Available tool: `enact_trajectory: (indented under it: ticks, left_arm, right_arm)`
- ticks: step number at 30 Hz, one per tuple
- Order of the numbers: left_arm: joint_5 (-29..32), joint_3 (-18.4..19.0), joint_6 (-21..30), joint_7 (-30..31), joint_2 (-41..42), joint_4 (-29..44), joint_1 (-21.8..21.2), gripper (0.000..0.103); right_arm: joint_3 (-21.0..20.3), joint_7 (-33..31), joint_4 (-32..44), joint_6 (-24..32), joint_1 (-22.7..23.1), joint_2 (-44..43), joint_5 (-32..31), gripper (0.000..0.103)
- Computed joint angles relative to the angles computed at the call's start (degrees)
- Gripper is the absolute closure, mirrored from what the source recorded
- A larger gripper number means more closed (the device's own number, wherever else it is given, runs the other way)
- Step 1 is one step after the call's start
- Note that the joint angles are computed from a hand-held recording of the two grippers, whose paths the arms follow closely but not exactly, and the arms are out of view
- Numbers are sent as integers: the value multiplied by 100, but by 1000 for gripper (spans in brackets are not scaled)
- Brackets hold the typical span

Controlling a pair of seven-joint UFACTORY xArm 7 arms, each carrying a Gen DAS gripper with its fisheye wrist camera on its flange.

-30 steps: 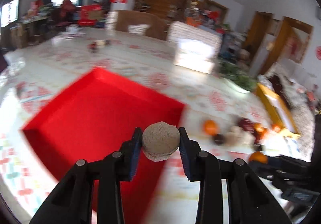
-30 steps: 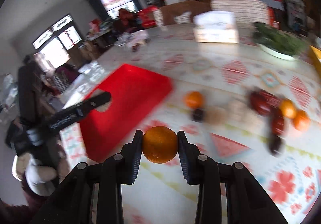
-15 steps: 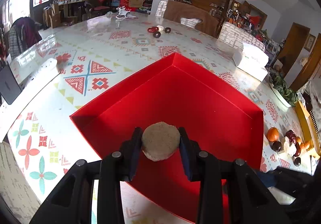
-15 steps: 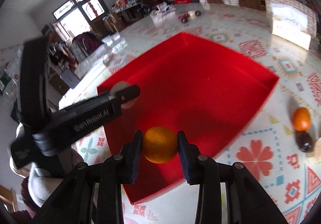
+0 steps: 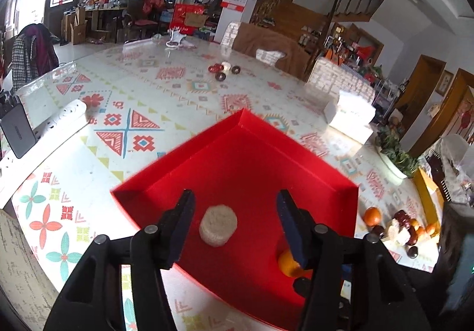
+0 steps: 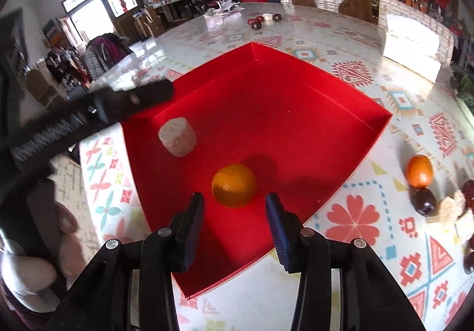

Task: Organize fruits
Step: 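Move both tools back to the fruit pile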

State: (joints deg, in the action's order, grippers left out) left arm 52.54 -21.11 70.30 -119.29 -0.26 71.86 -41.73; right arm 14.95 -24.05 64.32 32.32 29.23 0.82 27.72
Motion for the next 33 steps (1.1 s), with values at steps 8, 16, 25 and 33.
enact_trajectory:
  ticks: [8, 16, 25, 33]
  left_arm:
    - [360, -82, 406, 10, 196, 475, -226, 37]
    - [937, 139, 544, 571, 940, 1532, -798, 28]
    - [751, 680, -600, 1826, 2493, 3228, -1165, 27]
    - [27, 1025, -873, 3074, 3748, 4799, -1418, 43]
  right_arm:
    - [-241, -857, -397, 112, -137, -500, 1187, 56]
    - [-1118, -1465, -1714, -1274, -553, -1948, 1532, 12]
    - [-1966, -1259, -1378, -140, -1482, -1160, 1640, 55]
    - [-1466, -1554, -1115, -168, -1774, -708, 1817, 55]
